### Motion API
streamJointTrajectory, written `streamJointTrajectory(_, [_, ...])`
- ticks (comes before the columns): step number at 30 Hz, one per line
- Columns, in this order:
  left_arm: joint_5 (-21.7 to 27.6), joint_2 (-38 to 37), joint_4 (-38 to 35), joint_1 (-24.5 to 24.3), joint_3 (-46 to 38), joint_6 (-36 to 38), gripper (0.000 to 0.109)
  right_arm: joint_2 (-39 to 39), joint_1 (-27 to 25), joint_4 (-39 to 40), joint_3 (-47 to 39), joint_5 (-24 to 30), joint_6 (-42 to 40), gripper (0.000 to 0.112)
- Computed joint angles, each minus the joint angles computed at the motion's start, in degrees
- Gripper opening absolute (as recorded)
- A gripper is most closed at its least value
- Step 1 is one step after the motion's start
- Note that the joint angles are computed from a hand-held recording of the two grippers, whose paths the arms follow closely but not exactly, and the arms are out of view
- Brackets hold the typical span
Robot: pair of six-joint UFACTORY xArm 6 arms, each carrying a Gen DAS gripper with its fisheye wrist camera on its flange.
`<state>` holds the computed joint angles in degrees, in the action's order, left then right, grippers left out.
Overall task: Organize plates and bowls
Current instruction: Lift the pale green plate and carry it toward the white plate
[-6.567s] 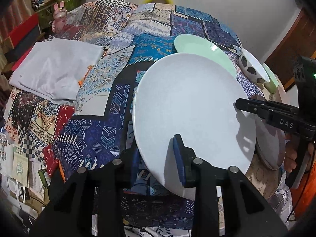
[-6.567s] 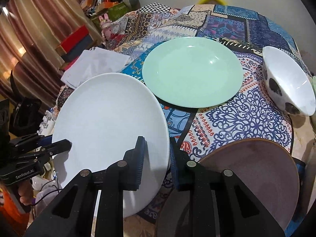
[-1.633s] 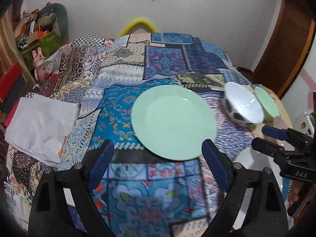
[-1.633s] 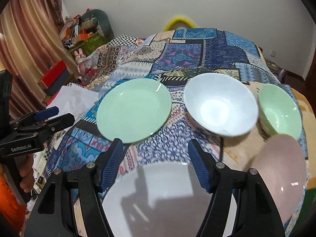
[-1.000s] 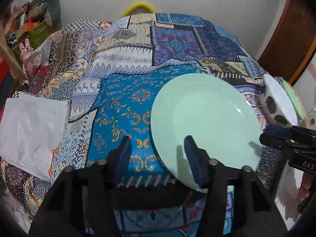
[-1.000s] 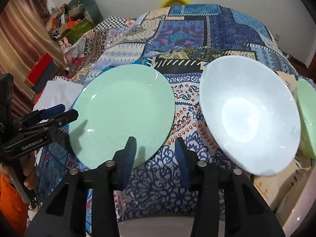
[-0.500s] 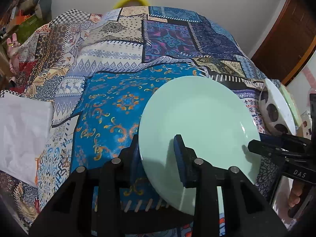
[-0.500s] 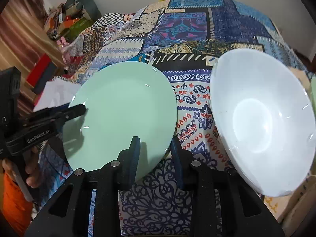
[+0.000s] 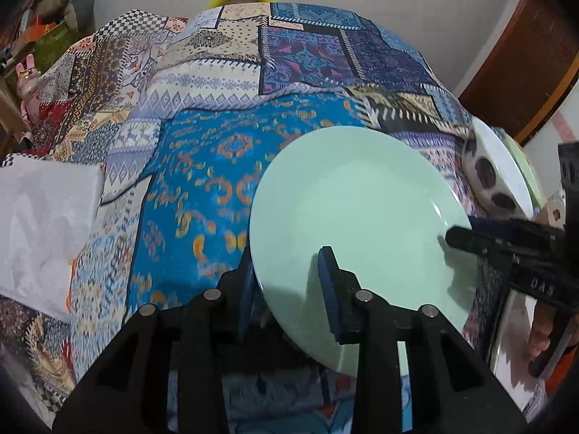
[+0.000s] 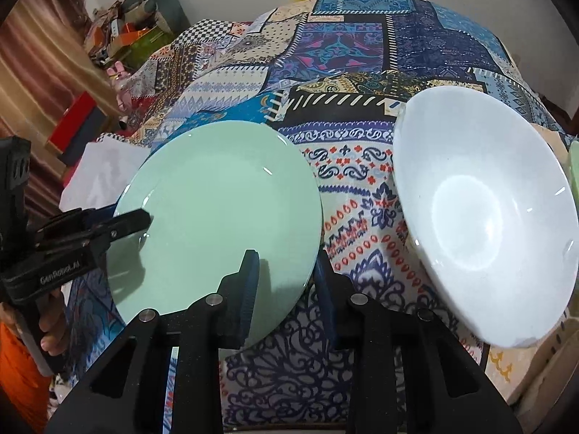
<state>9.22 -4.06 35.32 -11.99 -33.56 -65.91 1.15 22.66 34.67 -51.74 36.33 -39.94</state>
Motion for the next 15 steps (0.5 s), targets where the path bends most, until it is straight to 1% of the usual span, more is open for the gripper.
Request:
streamJointTrajectory(6, [-0.87, -4.36, -4.12, -2.64, 4.84, 1.74, 0.033, -1.37, -0.6, 0.4, 1.0, 1.7, -2.54, 0.028])
streamJointTrajectory(7, [-0.62, -4.95, -3.05, -3.0, 5.34, 0.7, 0.032, -1.51, -0.6, 0.24, 1.18, 1.74, -3.01, 0.028])
streamJointTrajectory(9, [1.79, -5.26, 2.13, -3.58, 4.77, -3.97, 0.03, -1.71, -0.37, -0.46, 1.48, 1.5, -3.63, 0.027])
streamJointTrajectory(12, [1.69, -4.83, 2.94, -3.23, 4.47, -4.79, 0.03, -1.15, 0.1, -1.88, 1.22, 0.89, -3.38, 0.027])
streamJointTrajectory(15, [0.12, -4.24, 3.12, -2.24, 4.47, -5.33, 0.03, -0.54, 0.2, -1.67, 1.0, 0.67, -3.97, 0.027])
